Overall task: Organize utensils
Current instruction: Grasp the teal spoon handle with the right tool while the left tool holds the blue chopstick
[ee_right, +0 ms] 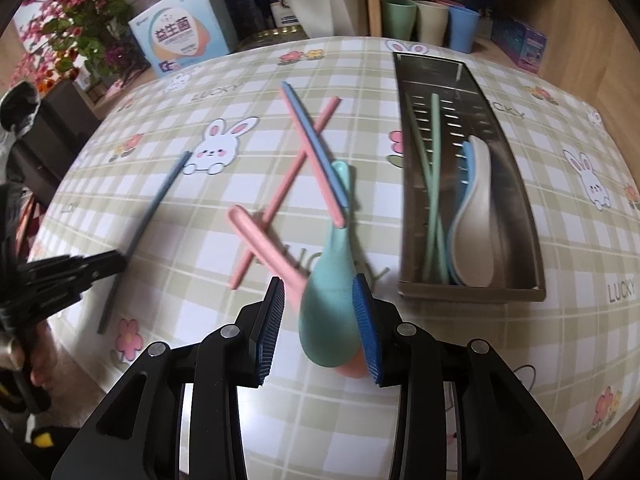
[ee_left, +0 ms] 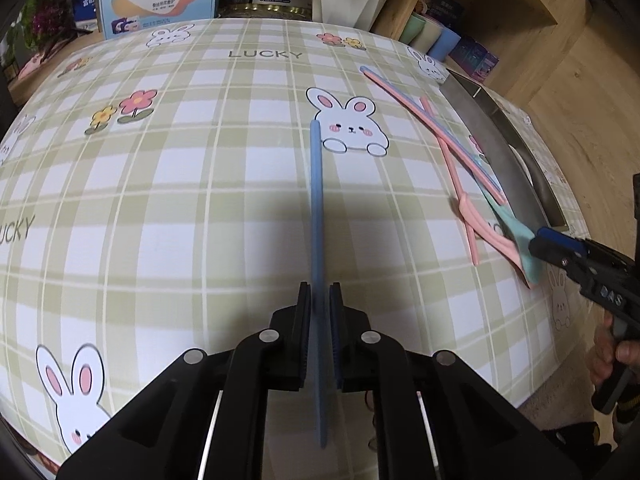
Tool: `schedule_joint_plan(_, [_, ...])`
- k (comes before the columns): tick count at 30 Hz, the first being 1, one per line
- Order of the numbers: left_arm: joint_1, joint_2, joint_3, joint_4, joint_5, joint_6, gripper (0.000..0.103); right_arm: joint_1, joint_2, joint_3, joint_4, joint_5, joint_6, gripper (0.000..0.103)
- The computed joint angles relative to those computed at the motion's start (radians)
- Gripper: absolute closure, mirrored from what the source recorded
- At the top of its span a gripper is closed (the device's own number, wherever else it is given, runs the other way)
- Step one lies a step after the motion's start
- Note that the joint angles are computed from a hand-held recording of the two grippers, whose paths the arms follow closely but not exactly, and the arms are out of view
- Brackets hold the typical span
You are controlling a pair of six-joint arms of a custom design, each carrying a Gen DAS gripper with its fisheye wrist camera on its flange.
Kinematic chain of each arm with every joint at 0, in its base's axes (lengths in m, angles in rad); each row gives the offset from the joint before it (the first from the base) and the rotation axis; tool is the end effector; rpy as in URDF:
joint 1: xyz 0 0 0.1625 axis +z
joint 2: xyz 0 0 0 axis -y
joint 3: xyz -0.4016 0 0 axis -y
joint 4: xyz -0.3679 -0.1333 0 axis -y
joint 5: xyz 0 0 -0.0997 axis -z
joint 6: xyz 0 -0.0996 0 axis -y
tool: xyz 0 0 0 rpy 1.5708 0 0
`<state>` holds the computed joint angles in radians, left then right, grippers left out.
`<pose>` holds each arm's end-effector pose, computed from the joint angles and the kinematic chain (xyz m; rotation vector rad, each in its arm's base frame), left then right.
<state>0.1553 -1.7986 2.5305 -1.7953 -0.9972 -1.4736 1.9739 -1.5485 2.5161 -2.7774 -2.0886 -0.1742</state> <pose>-0.1977 -0.2206 0.1863 0.1184 2.5024 -0.6493 0.2087 -0.2752 0.2005 0.6679 -2.5427 0.3929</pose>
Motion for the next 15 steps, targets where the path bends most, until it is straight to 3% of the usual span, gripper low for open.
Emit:
schedule_joint_plan(3, [0.019, 0.011, -0.002, -0.02, 0.019, 0.015, 0.094, 0.002, 0.014, -0.012, 0.028, 0.02, 0.005, 0.067])
schedule_joint_plan(9, [0.021, 0.02, 0.006, -0.034, 0.047, 0.013, 0.094, 0.008, 0.07, -0.05, 0.001, -0.029, 0.007, 0.067])
schedule_joint_plan(15, [0.005, -0.03, 0.042, -0.062, 0.061, -0.01, 0.094, -0.013, 0.131, -0.098, 0.041, -0.014, 0.064, 0.067])
